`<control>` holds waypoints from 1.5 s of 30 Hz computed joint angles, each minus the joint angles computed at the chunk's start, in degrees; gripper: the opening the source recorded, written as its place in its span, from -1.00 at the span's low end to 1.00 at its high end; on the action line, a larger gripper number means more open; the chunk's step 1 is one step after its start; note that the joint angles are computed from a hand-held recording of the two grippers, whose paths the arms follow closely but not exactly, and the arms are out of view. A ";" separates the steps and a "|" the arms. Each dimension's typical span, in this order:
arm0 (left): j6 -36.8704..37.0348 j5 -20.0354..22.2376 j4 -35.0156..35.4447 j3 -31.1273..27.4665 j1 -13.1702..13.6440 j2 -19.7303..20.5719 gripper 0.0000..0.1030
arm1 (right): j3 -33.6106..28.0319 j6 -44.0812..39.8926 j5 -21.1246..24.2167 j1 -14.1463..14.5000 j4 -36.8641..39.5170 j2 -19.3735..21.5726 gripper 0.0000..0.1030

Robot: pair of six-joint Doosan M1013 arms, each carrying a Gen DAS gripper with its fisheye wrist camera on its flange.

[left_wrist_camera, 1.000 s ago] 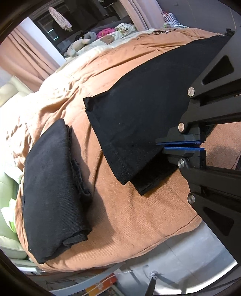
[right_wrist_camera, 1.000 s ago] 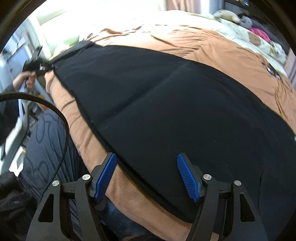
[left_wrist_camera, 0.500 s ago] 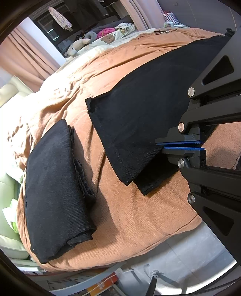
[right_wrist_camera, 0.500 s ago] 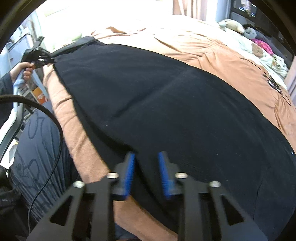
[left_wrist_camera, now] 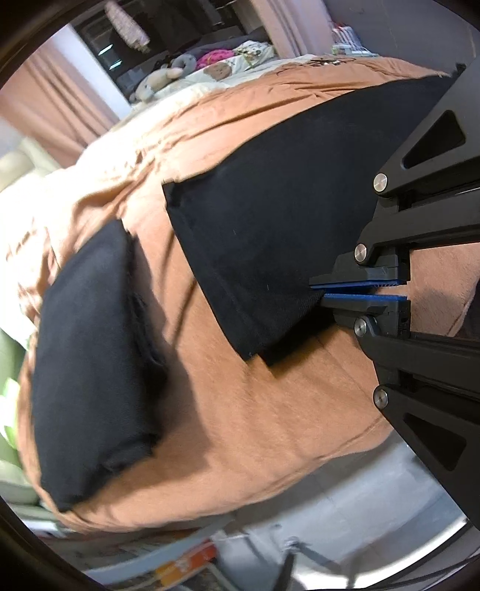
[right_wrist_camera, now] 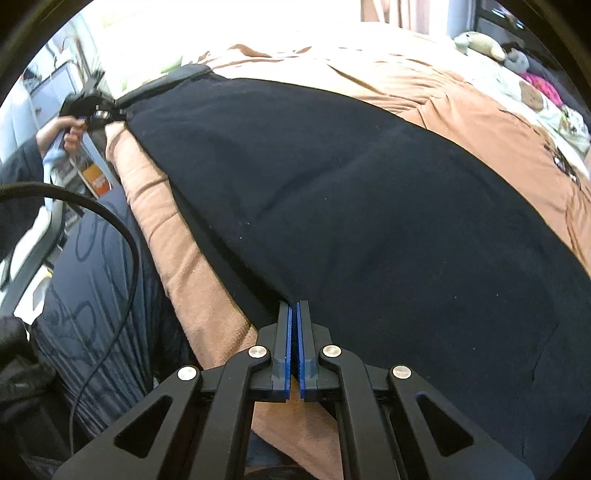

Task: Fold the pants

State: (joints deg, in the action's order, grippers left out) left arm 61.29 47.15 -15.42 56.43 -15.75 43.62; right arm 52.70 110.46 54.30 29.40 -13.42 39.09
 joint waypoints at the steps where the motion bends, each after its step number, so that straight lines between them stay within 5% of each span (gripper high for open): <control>1: -0.13 -0.17 -0.65 0.21 0.15 -0.14 -0.88 | 0.08 0.44 -0.24 -0.10 0.08 -0.10 -0.98; 3: 0.01 -0.51 -1.36 0.86 0.41 -0.60 -0.68 | 0.19 0.93 -0.36 -0.36 1.26 -0.31 -0.88; 4: -0.33 -0.65 -1.03 1.16 0.45 -0.84 -0.39 | 0.61 1.06 -0.63 -0.50 1.86 -0.67 -0.84; 6: -0.52 -1.82 -1.87 2.33 0.67 -1.46 -0.07 | 1.37 1.23 -1.91 -0.94 4.11 -1.19 -0.49; 9: 1.24 -2.55 -5.19 3.21 1.07 -1.59 -0.04 | 2.72 2.37 -4.47 -1.16 4.96 -2.02 0.07; 24: 5.39 -7.51 -15.12 2.68 2.50 0.21 -0.05 | 6.04 13.07 -7.73 -1.19 0.89 -4.50 0.08; 28: 16.10 -8.54 -28.46 4.55 3.00 -0.11 -0.17 | 8.00 18.71 -9.90 -1.48 -0.14 -5.49 0.08; 31: 14.47 -6.63 -23.27 2.58 2.15 0.94 -0.20 | 8.04 20.51 -10.52 -1.65 0.36 -5.35 0.07; 36: 12.25 -7.10 -22.42 1.76 2.16 1.54 -0.85 | 6.12 20.86 -10.35 -1.79 1.30 -4.13 -0.38; 45: 13.77 -10.40 -20.99 0.78 1.69 0.04 -0.93 | 0.01 15.41 -9.22 -2.69 7.98 -0.11 -0.69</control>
